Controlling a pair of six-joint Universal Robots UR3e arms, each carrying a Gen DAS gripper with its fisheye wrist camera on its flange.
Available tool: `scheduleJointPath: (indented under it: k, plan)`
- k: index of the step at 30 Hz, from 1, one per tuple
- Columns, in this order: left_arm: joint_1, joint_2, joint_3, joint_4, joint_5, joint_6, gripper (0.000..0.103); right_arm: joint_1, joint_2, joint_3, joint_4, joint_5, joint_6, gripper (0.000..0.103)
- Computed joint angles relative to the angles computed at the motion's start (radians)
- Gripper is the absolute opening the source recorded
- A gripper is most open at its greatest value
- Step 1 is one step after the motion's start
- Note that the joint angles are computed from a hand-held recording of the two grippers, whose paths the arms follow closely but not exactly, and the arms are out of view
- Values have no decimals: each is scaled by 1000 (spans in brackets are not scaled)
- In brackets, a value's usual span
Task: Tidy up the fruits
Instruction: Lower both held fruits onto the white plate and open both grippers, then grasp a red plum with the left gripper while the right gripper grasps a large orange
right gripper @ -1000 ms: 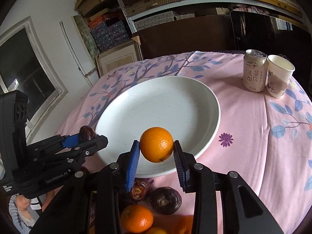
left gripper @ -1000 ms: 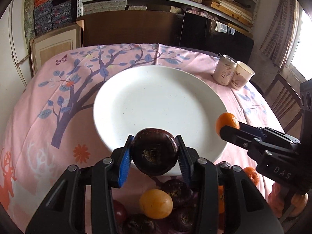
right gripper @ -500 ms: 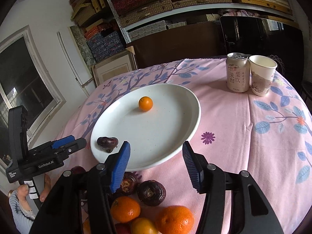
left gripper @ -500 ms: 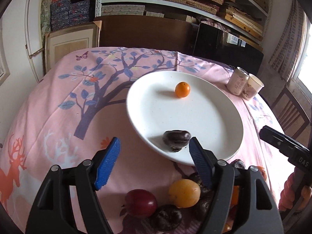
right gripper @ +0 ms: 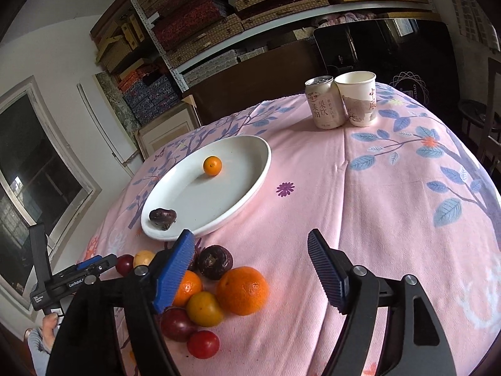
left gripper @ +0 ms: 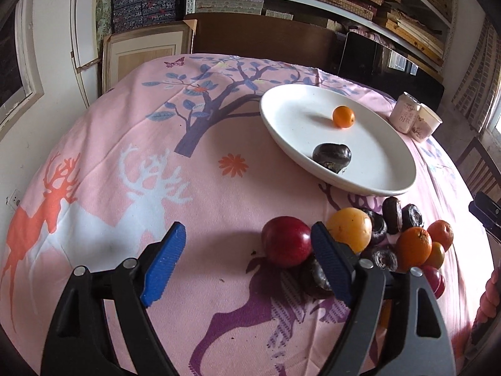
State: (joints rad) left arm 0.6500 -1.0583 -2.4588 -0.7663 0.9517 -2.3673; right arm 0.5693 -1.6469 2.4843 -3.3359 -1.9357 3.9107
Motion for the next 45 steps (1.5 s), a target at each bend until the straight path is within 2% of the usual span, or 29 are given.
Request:
scheduleJointPath:
  k: [4, 11, 16, 19, 23, 24, 26, 29, 32, 36, 37, 41, 45]
  plan:
    - [-36, -4, -29, 58, 33, -10, 80, 52, 23, -24, 24, -54, 19, 81]
    - [-114, -90, -32, 171, 99, -47, 80, 66, 39, -49, 52, -64, 15, 82]
    - [-97, -112, -13, 156, 86, -44, 83, 72, 39, -51, 60, -69, 21, 82]
    - [-38, -102, -6, 160, 60, -77, 84, 72, 36, -50, 63, -71, 27, 82]
    - [38, -105, 43, 0, -11, -39, 83, 64, 32, -45, 60, -60, 26, 82]
    - [28, -105, 45, -15, -9, -22, 83, 64, 31, -46, 62, -57, 22, 82]
    - [-25, -104, 21, 46, 34, -18, 83, 65, 35, -52, 69, -54, 14, 82]
    - [-85, -134, 9, 112, 89, -30, 75, 66, 37, -57, 77, -50, 10, 82]
    - [-85, -177, 29, 93, 106, -39, 53, 59, 32, -53, 78, -44, 12, 82]
    - [-44, -144, 18, 54, 77, -12, 45, 50, 32, -52, 81, -27, 9, 82]
    - [-35, -141, 24, 31, 61, 0, 40, 50, 34, -55, 86, -23, 7, 82]
    - [-34, -135, 20, 32, 59, 4, 39, 36, 41, -65, 110, 9, -9, 82]
    - [-35, -136, 19, 35, 61, 5, 39, 0, 45, -54, 116, 90, -23, 81]
